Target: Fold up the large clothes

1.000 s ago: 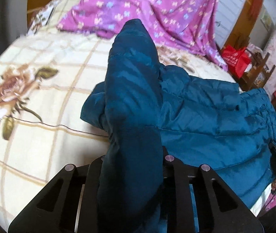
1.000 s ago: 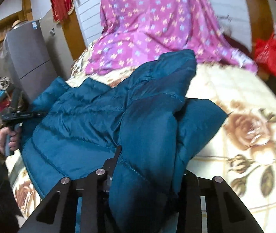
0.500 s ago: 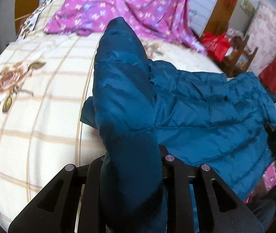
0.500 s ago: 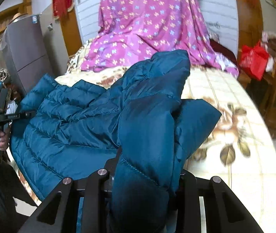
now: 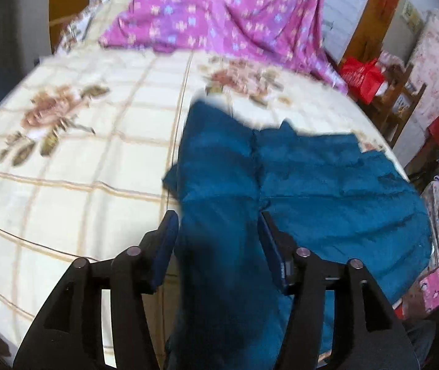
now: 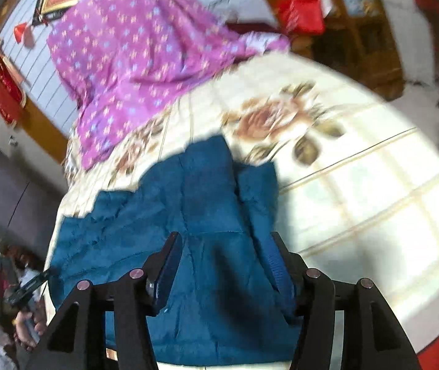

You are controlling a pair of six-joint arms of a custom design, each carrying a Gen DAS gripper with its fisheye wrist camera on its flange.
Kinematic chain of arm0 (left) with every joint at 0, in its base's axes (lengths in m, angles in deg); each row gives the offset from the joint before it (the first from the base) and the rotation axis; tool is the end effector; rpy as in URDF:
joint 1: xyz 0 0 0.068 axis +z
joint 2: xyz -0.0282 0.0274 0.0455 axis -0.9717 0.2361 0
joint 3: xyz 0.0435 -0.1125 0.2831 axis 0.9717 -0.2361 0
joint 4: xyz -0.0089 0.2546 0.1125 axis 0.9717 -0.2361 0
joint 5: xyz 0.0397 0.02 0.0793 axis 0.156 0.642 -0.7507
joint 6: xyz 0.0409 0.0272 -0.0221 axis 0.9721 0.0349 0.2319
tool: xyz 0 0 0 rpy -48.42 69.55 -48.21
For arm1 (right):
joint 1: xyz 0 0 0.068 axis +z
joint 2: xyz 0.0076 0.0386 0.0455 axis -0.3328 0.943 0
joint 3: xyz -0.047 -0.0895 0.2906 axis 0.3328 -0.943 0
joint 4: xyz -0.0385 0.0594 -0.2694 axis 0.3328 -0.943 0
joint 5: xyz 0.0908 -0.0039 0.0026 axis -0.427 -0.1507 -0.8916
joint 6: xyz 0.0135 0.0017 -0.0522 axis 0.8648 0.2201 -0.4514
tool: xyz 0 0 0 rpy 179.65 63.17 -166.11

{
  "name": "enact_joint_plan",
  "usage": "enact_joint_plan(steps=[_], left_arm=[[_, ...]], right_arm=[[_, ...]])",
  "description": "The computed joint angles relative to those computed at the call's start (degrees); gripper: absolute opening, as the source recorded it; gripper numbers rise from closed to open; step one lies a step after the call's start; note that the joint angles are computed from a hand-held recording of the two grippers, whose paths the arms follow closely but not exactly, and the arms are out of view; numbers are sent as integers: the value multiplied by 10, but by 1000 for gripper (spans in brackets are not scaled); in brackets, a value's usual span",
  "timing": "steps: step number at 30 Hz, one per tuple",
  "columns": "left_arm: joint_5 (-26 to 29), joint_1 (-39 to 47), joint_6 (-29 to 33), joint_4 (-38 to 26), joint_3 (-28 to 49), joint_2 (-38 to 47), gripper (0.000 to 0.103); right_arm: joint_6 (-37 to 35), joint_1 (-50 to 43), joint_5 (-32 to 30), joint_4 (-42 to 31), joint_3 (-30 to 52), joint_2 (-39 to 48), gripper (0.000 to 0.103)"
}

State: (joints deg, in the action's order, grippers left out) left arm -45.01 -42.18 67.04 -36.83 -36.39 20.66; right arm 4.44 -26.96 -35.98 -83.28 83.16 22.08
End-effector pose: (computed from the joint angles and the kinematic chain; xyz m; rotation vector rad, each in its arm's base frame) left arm 0.2729 0.1673 0.1843 -0.2864 2.3668 -0.1580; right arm 0.3561 -0.0283 0.1869 0.0520 2.3633 0.6560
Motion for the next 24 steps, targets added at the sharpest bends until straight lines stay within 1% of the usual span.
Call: enact_joint_plan(steps=[1,2,5,6,7,8,9,10,11,12,13,14,15,16,17,18,20,21,22,23,24], left_arm=[[4,7,3,-2,-3,-12,58],[9,15,1,-6,-15,-42,65],[40,44,-1,-17,-46,-110,66],[53,52,1,-23,-67,-148,66],[51,51,0,-26,-83,-176,70],[56,48,20,-42,-114,-232,79],[57,49,34,-58,-138,-279,82],[44,30,30,-65,-155,-311,85],[47,12,55,-110,-181,-371,86],[40,-3,63,-134,-192,-403,86],[18,-40,76,-175,-206,-442,86],[-29,-107,73,-222,-224,-493,86],[-72,-162,51,-242,-240,-534,86],[-113,-210,24,-253,-253,-571,86],[-169,-282,-9,-275,-270,-628,86],[-232,-354,-49,-291,-277,-657,86],[-360,-498,-126,-320,-279,-684,86],[-410,-552,-158,-331,-280,-693,86],[-445,-587,-178,-339,-280,-701,86],[-459,-600,-187,-344,-280,-705,86],[-453,-584,-179,-341,-283,-709,86]], right_arm=[[5,-5,-2,6,-12,-21,60],[7,-8,-2,10,-41,-64,67],[-8,7,8,5,-126,-199,70],[-16,23,17,-4,-153,-248,71],[-23,48,39,-22,-182,-307,74],[-25,73,63,-38,-201,-352,80],[-25,111,100,-62,-223,-408,84],[-22,140,130,-78,-238,-445,87],[-10,180,176,-95,-254,-486,88],[8,228,232,-115,-269,-522,88],[17,261,270,-130,-284,-547,88],[34,308,316,-149,-293,-567,88],[53,356,359,-169,-303,-587,88],[67,392,390,-184,-311,-600,88],[87,441,433,-202,-317,-610,88],[105,477,465,-216,-323,-620,88],[147,552,526,-253,-332,-641,88],[162,579,543,-271,-335,-654,88],[177,598,554,-288,-339,-672,88],[184,605,555,-295,-342,-683,88],[190,608,554,-307,-344,-702,88]])
